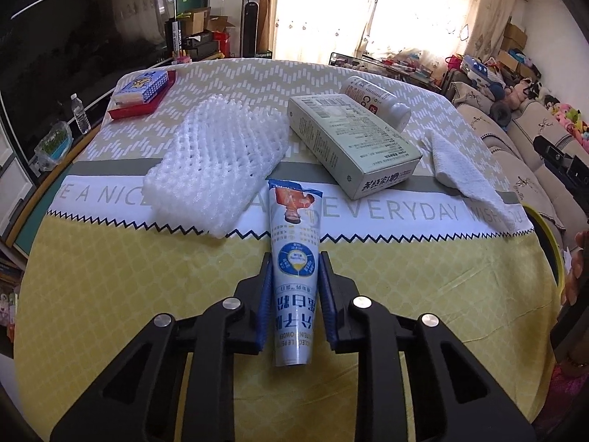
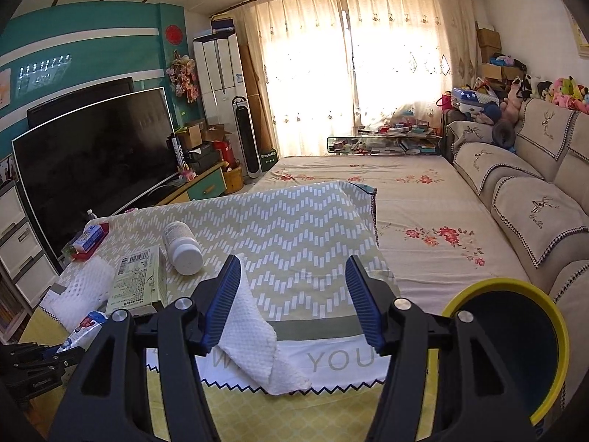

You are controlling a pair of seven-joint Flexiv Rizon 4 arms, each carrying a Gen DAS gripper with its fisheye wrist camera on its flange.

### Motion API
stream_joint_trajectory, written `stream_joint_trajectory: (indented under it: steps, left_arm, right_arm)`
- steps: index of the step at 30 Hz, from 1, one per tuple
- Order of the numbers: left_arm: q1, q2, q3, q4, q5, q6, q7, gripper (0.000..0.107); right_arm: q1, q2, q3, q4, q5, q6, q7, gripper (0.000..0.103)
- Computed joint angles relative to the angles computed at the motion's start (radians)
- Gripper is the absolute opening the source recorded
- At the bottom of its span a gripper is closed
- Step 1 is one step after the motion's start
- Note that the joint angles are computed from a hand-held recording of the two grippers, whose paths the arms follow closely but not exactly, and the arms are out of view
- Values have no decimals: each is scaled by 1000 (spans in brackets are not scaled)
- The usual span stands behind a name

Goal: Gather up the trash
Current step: 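Carry the toothpaste tube over the bin and open the left gripper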

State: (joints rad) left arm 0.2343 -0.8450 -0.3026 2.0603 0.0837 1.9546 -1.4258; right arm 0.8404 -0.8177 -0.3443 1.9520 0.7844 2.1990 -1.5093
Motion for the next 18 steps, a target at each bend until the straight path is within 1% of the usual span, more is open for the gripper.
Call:
stream_joint_trajectory:
  steps: [7, 11, 14, 16, 18]
  left_arm:
    - [42, 31, -35, 48, 44, 35, -15, 20]
    - [78, 56, -78, 75, 97, 51, -21, 20]
    - [84, 74, -107, 84, 132, 47, -17, 20]
    - [87, 82, -134, 82, 154, 36, -6, 20]
    - [77, 80, -160, 67, 169, 20, 13, 21]
  right_arm:
    - [-1, 1, 1, -3, 8, 5, -2, 57]
    - [14, -1, -16, -7, 43, 14, -18, 57]
    - [-4, 32, 7, 14, 57, 26, -18, 57]
    - [-42, 67, 57, 53, 49, 84, -1, 57]
    - [-45, 100, 66, 87, 98, 113, -29, 59]
